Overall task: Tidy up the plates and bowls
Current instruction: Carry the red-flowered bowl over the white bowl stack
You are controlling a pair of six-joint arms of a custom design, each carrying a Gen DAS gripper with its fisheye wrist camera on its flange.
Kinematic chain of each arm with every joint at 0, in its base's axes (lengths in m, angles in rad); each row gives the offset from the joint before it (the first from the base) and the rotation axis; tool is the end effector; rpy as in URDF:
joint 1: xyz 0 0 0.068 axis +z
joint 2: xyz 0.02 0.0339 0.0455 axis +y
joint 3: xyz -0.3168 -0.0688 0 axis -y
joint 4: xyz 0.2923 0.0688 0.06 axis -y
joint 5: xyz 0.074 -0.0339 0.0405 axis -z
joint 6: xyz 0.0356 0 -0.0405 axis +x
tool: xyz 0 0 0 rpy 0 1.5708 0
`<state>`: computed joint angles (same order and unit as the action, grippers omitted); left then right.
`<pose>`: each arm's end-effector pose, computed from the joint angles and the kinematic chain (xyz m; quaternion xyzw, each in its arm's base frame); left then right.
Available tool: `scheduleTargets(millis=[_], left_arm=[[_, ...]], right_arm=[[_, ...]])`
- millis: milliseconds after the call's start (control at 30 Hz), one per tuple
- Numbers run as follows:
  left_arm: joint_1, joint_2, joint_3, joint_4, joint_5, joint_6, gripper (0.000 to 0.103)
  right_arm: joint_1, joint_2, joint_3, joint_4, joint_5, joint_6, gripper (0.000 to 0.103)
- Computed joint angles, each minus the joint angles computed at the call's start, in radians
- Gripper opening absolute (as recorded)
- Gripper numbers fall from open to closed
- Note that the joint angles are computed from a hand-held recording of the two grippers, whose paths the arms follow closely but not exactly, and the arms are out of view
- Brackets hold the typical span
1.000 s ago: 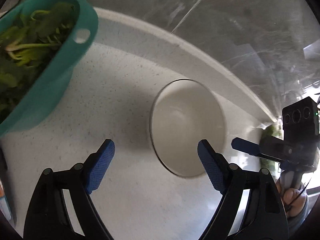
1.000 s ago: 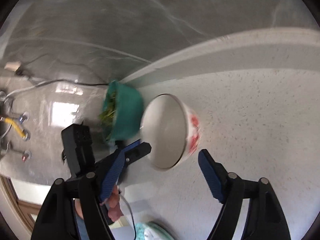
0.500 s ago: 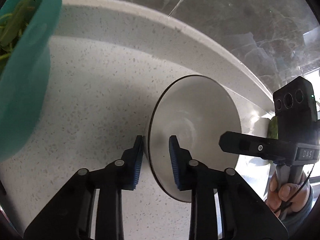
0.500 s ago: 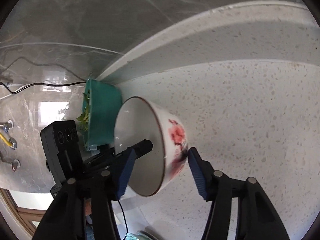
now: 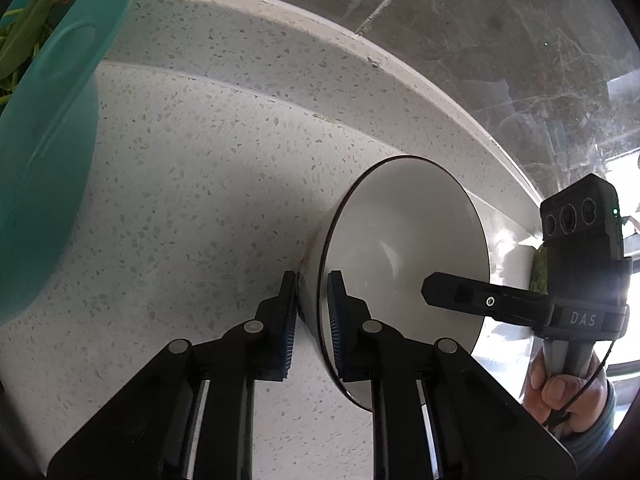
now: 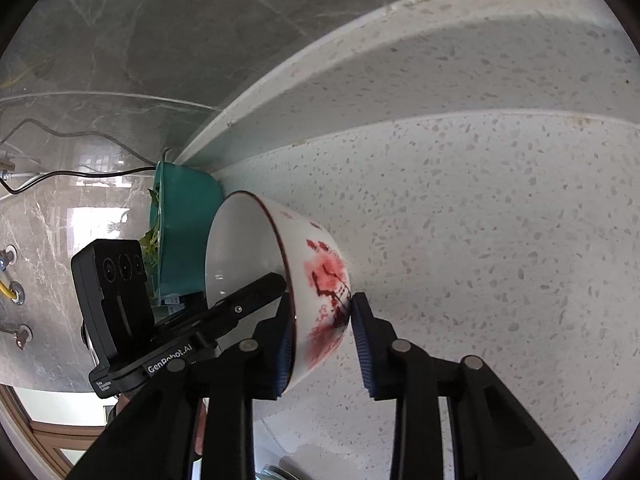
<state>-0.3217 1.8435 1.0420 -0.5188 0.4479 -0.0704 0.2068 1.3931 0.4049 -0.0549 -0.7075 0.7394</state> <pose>0.3538 -0.1342 0.1476 0.1488 0.9563 -0.2398 0.0765 0.2162 0.0690 0.1269 0.1512 0.8975 0.4092 0.0654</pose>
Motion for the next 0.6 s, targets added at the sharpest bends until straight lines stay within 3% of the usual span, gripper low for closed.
scheduleTargets(millis=[367, 500, 600], left_arm=[[-0.049, -0.112, -0.071, -0.014, -0.011, -0.024, 0.013], [-0.100, -0.198, -0.113, -0.035, -0.008, -0.047, 0.013], [-0.162, -0.265, -0.149, -0.053, -0.023, -0.071, 0.013]], right_arm=[[-0.020, -0.172, -0.033, -0.129, 0.006, -0.014, 0.033], [-0.027, -0.375, -0.062, -0.296, 0.010, -0.022, 0.033], [-0.051, -0.586, -0.076, -0.492, 0.014, -0.036, 0.034]])
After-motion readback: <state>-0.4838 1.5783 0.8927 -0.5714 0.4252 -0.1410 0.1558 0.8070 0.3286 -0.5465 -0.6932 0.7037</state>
